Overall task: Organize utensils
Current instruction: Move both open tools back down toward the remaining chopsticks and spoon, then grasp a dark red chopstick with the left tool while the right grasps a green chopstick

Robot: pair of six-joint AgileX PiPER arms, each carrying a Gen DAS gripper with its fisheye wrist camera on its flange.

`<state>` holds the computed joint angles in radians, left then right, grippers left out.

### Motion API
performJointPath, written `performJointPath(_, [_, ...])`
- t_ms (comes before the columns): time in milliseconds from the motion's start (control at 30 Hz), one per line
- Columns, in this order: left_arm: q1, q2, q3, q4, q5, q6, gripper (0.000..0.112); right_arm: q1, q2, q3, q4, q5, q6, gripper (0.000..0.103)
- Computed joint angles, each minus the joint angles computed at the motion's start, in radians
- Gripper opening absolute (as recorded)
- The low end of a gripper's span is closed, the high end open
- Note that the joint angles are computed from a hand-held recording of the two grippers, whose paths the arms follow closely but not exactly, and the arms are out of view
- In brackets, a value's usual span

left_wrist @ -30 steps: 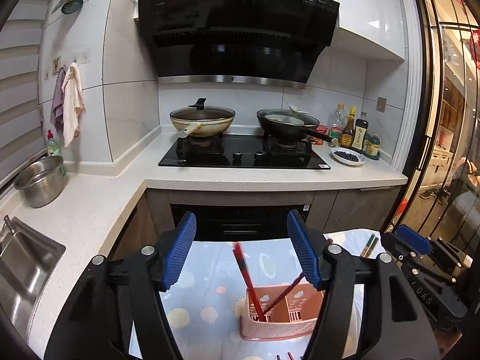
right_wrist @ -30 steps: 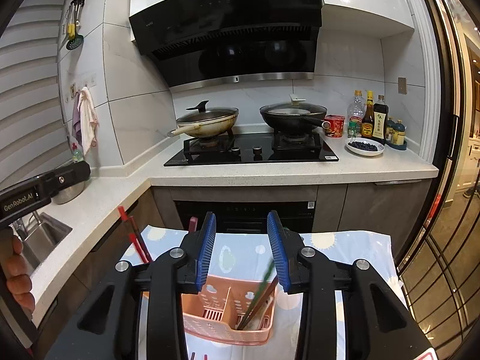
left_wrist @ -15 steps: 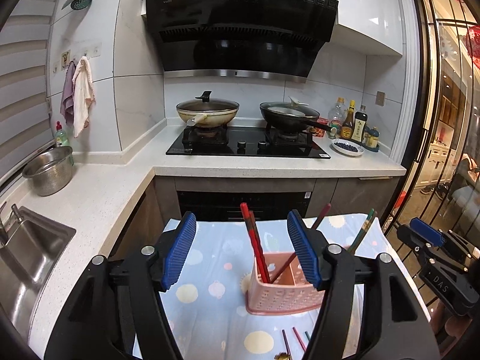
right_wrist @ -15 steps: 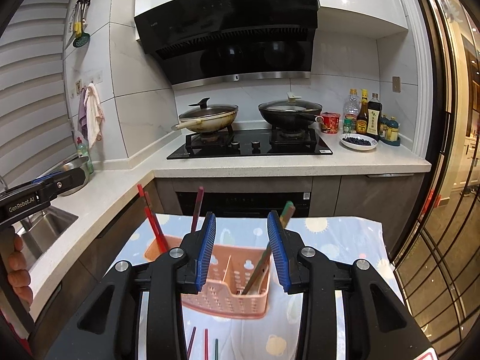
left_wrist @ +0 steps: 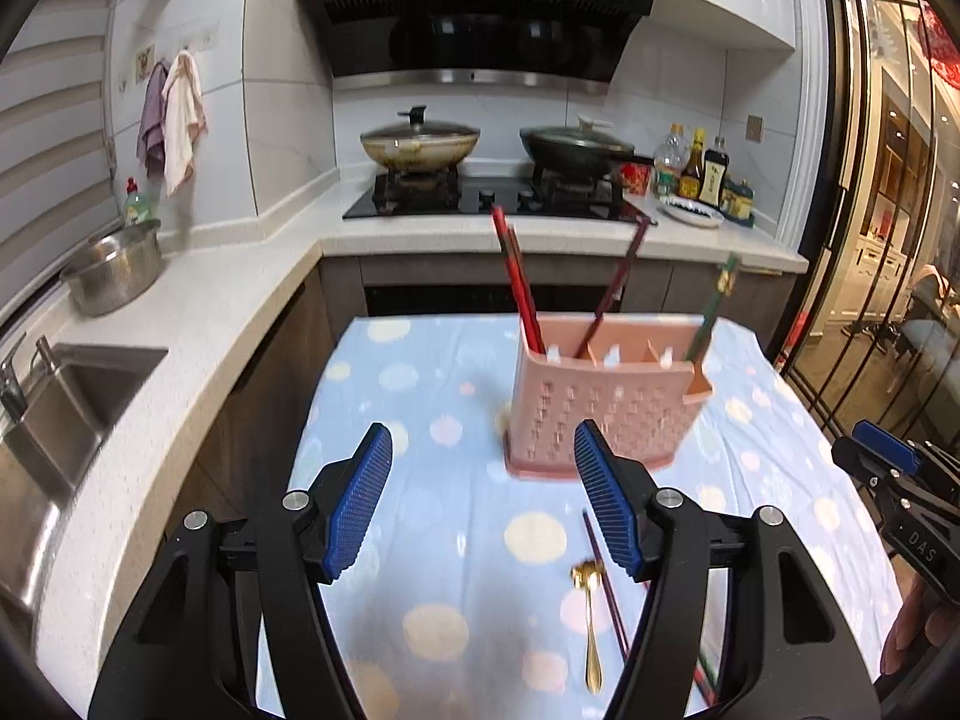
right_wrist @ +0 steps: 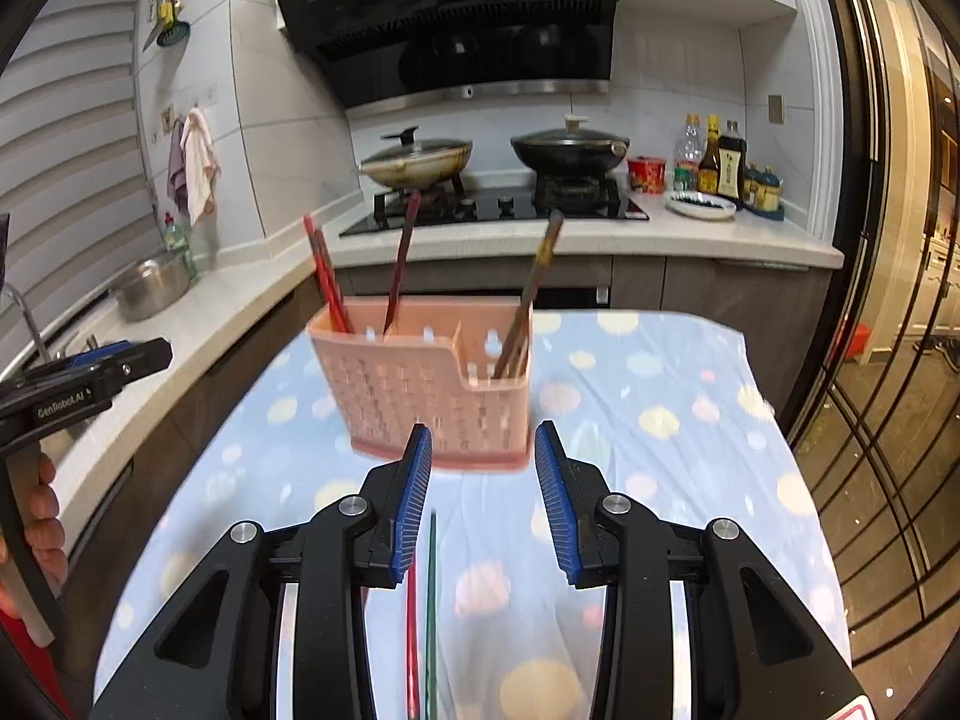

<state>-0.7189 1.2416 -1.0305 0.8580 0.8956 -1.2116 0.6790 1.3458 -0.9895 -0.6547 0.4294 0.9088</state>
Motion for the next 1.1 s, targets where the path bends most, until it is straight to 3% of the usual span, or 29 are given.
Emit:
performJointPath(233, [-0.149,-0.04,0.164,0.0,0.045,-0.169,0.062,0.101,-0.091,0.233,-0.127,0.009,0.237,0.035])
performJointPath(533, [-0.292,-0.011,0.291,-0.033,0.046,-0.345,0.062,0.335,-0.124,0.421,-0.325,0.111,0.574,0.035])
performJointPath(800, [-0.375,0.041,0.365,-0.07,-0.005,-0.45,0.062,0.385,-0.069,0.504,-0.366,0.026,0.711,0.035])
performJointPath(1100, [-0.424,0.085,0.369,-0.083,-0.019,-0.488,0.062,0.351,-0.032,0.529,-0.387,-0.026,0.731,0.033])
